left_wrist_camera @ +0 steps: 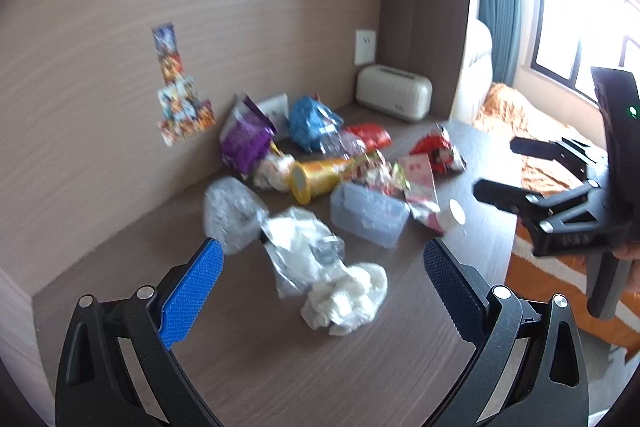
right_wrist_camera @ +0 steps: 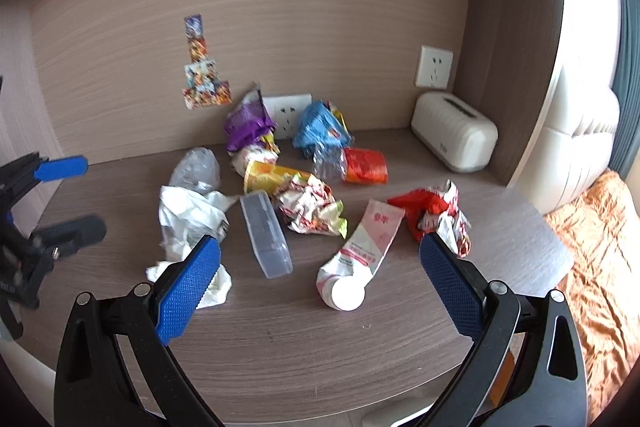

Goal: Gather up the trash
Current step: 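Grasp the white tissue with the left tool while the right tool grasps the white-capped tube, then carry tissue and tube to the white bin and open both tools over it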

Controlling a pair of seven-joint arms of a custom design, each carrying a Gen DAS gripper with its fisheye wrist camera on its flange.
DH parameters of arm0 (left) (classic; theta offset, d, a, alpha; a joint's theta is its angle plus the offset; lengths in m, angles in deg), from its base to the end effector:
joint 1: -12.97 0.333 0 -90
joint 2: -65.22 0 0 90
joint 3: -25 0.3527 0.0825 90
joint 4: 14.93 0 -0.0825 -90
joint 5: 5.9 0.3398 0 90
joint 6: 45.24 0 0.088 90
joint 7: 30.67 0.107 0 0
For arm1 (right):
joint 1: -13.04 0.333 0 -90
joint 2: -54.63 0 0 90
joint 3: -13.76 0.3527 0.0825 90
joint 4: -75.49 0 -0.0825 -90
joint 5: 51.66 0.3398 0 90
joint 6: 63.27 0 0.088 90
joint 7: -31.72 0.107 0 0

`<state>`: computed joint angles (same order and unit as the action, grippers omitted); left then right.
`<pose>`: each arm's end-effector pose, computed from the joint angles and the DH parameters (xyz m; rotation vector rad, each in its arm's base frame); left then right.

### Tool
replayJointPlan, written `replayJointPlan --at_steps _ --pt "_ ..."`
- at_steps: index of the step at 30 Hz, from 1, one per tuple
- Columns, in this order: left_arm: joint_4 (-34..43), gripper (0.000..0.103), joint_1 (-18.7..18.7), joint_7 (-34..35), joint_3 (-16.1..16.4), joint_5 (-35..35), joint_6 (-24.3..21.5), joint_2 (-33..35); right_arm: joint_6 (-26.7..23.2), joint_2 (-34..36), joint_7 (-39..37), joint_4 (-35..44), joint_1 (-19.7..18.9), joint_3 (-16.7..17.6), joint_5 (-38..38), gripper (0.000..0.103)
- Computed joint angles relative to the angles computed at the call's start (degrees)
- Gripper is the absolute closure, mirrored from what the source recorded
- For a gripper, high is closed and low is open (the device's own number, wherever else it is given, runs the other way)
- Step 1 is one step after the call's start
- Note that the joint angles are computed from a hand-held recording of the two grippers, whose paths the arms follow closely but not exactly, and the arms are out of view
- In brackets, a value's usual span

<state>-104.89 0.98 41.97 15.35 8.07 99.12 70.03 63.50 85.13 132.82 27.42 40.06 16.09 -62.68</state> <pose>0.5547 -0.2161 0.7296 -1.5410 1.8855 -0.8994 0.6235 0.3292 0.7381 -1.9463 1.3615 -0.6475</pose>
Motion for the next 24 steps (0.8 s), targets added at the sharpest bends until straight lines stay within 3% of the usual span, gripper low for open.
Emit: replayJointPlan --at_steps 3,6,8,10,12,14,16,17,18,20,24 --pt "-1.7 0.006 0.3 2.2 -0.5 -4.5 0.8 1.0 2.5 -0.2 1.2 -4.0 -1.0 0.1 0.9 0.003" --pt "-1.6 0.023 0.5 5.7 -1.0 -10.4 0.3 3.2 5.1 0.1 1.8 -7.6 -2.2 0.7 1.9 0.004" --pt "-1.1 0.031 0.1 6.9 -0.9 -11.5 -1.0 4.8 6.3 0.4 1.9 -9.2 -2.7 1.1 2.5 0.013" --pt "-0.5 0.034 -0.5 7.7 -0.6 -11.5 -2.1 6.3 6.3 1.0 1.7 -9.2 -3.0 1.2 2.8 0.025" --pt "0.2 0.034 -1.0 7.5 -0.2 -11.1 -3.2 7.4 6.1 1.9 1.6 -9.2 -3.1 1.3 2.8 0.029" --pt "1.1 0.043 -1.1 7.9 0.0 -11.6 -4.3 8.5 7.1 2.4 0.9 -10.0 -4.1 2.3 4.6 0.049" --pt "1.8 0.053 -1.9 7.4 0.7 -9.6 -4.9 9.2 10.0 1.6 0.9 -12.4 -4.3 2.2 4.7 0.060" --pt "2.4 0.066 -2.2 7.4 1.0 -8.7 -5.5 9.5 10.5 1.4 0.2 -12.8 -4.4 2.4 4.7 0.061" --pt "2.6 0.072 -1.9 8.2 0.8 -9.3 -5.6 9.6 10.1 1.6 -0.1 -12.4 -4.3 2.3 4.5 0.061" --pt "2.9 0.077 -1.1 9.2 0.4 -12.0 -6.1 9.5 11.2 0.6 -0.4 -13.9 -4.4 2.4 4.6 0.065" --pt "3.2 0.078 -1.2 10.1 0.3 -12.1 -7.1 7.9 14.3 -2.6 0.7 -17.8 -3.9 1.6 2.7 0.071"
